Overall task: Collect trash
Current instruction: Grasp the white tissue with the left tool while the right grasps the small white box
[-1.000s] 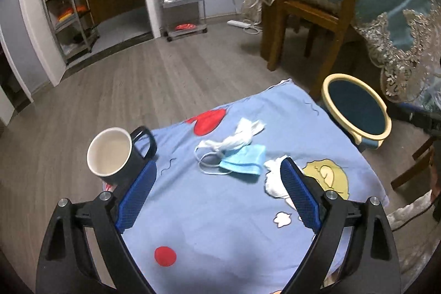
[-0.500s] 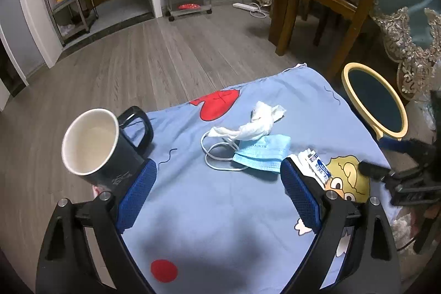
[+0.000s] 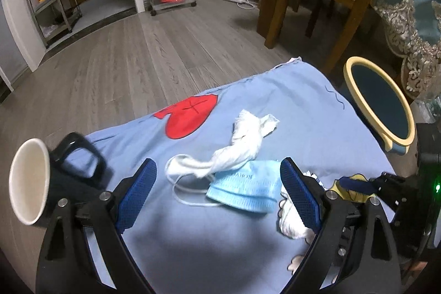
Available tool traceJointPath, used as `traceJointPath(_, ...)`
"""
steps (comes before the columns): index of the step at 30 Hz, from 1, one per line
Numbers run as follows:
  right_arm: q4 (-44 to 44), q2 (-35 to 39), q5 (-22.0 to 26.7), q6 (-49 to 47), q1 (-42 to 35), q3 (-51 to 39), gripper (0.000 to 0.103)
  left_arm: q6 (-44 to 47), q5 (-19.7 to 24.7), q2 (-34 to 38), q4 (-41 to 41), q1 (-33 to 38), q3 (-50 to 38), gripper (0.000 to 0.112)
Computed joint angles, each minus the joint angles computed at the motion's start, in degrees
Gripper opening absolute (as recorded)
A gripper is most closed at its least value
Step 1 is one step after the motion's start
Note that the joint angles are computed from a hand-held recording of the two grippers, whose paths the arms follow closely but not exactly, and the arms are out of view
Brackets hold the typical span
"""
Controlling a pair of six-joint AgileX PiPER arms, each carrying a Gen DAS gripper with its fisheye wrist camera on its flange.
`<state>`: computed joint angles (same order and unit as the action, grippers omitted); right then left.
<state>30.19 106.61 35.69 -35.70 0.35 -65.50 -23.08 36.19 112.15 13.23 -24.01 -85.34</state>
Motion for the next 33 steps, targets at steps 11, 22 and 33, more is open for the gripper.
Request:
traceJointPath(11, 2.89, -1.10, -0.18, -5.31, -0.05, 1.62, 0.032, 8.13, 5.58, 6.51, -5.43, 0.19, -6.77, 0.015)
traceJointPath(22, 8.01, -7.45, 3.87, -10.07, -2.18, 3.25, 0.032, 6.33, 4.43, -0.82, -1.98, -1.96, -1.76, 0.004)
traceJointPath(33, 5.34, -14.60, 8.56, -6.86, -5.66, 3.79, 0.032, 0.32, 5.57, -12.23, 2.93, -6.94, 3.37, 0.002)
